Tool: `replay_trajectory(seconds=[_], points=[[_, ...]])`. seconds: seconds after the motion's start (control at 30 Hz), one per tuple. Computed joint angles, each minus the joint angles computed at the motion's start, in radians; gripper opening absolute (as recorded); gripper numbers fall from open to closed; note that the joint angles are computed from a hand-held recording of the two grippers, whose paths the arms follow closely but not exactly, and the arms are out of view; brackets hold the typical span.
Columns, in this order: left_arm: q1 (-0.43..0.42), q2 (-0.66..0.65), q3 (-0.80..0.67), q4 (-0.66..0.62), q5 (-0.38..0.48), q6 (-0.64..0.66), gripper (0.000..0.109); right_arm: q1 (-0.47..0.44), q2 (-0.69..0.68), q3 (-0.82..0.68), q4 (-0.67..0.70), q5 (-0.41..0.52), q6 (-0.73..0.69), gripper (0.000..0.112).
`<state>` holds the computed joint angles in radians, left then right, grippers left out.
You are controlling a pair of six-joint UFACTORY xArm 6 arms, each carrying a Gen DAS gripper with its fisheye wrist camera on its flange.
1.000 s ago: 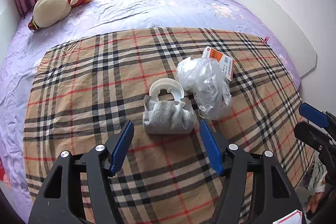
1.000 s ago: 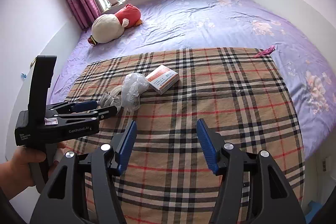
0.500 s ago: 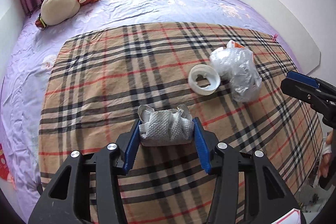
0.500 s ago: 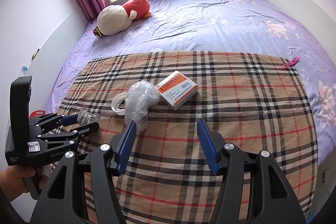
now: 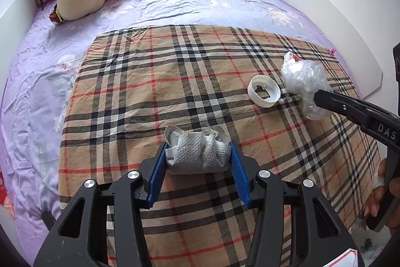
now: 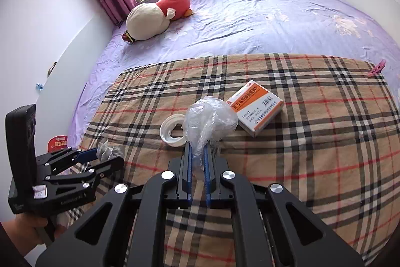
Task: Collect trash
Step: 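Grasp the grey mesh cloth with the left tool while the right tool grasps the clear plastic bag, then lift the clear plastic bag with the right tool while the left tool holds the grey cloth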
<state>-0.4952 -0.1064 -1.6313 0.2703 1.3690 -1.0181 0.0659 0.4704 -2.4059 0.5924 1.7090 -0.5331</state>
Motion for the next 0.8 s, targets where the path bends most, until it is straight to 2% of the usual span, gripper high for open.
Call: replay_trajectory(seconds=[0.17,0.23,0.27,0.3,0.33,0.5,0.6,0.8], points=[[-0.008,-0.03,0.034,-0.011,-0.027,0.008,0.048,-0.093,-0.144,0.176,0.0,0.022,-0.096,0.01],[-0.012,-0.037,0.044,-0.014,-0.036,0.006,0.049,-0.122,-0.192,0.243,-0.017,0.012,-0.113,0.017],[-0.014,-0.04,0.049,-0.015,-0.04,0.003,0.05,-0.133,-0.21,0.27,-0.027,0.003,-0.111,0.037],[-0.015,-0.042,0.054,-0.014,-0.042,-0.002,0.05,-0.142,-0.234,0.307,-0.035,-0.023,-0.109,0.063],[-0.014,-0.048,0.062,-0.015,-0.049,-0.007,0.051,-0.148,-0.257,0.345,-0.042,-0.056,-0.105,0.069],[-0.016,-0.048,0.065,-0.014,-0.055,-0.02,0.058,-0.146,-0.268,0.378,-0.051,-0.104,-0.063,0.07],[-0.027,-0.036,0.054,0.009,-0.042,-0.034,0.073,-0.115,-0.262,0.389,-0.074,-0.148,-0.053,0.071],[-0.037,-0.006,0.026,0.061,-0.008,-0.061,0.074,-0.042,-0.262,0.422,-0.132,-0.234,-0.05,0.072]])
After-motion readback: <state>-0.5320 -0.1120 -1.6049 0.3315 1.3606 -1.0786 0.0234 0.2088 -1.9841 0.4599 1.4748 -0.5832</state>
